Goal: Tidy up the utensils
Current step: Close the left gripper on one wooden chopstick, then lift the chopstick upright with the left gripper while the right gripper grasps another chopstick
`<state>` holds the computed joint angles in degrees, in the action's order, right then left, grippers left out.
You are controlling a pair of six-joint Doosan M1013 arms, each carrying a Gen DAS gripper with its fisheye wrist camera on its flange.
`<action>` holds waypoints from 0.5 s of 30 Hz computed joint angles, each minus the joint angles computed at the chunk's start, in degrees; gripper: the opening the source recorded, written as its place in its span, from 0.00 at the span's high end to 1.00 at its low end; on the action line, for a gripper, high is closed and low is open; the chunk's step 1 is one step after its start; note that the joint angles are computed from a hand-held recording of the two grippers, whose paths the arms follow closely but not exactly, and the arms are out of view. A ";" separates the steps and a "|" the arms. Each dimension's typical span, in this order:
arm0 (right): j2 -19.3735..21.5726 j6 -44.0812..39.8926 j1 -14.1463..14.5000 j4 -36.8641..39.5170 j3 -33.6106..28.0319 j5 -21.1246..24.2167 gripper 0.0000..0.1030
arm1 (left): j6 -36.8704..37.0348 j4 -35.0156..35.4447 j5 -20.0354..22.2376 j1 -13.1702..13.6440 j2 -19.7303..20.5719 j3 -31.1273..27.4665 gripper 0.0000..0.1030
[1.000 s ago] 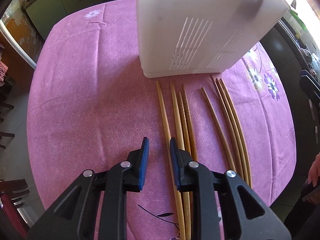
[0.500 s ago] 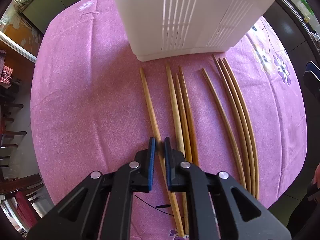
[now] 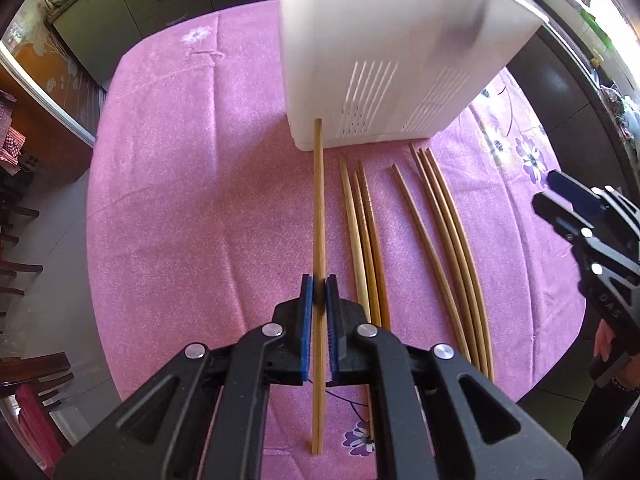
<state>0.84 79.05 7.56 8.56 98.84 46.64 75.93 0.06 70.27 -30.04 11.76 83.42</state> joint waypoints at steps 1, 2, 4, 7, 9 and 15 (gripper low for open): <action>0.19 0.06 0.18 -0.02 -0.08 0.24 0.65 | 0.08 0.29 -0.82 -0.02 -0.83 0.33 0.94; 0.40 -0.01 0.31 0.20 -0.21 0.62 0.64 | 0.14 0.34 -1.59 0.01 -1.66 0.65 0.94; 0.81 -0.40 0.54 0.89 -0.48 1.48 0.63 | 0.49 -0.33 -3.09 0.46 -2.99 1.06 0.94; 1.39 -0.17 1.29 0.25 -0.79 2.40 0.63 | 0.91 0.22 -5.54 0.97 -5.27 2.25 0.94; 2.00 -0.28 1.54 0.48 -1.35 3.74 0.63 | 1.09 0.73 -6.88 1.21 -6.80 3.24 0.94; 5.23 -0.07 1.60 1.63 -4.53 11.55 0.67 | 2.07 0.84 -9.39 1.55 -9.43 5.34 0.94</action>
<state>6.07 78.98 9.15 10.20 94.31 58.19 77.99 0.91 60.88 -28.49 2.33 88.76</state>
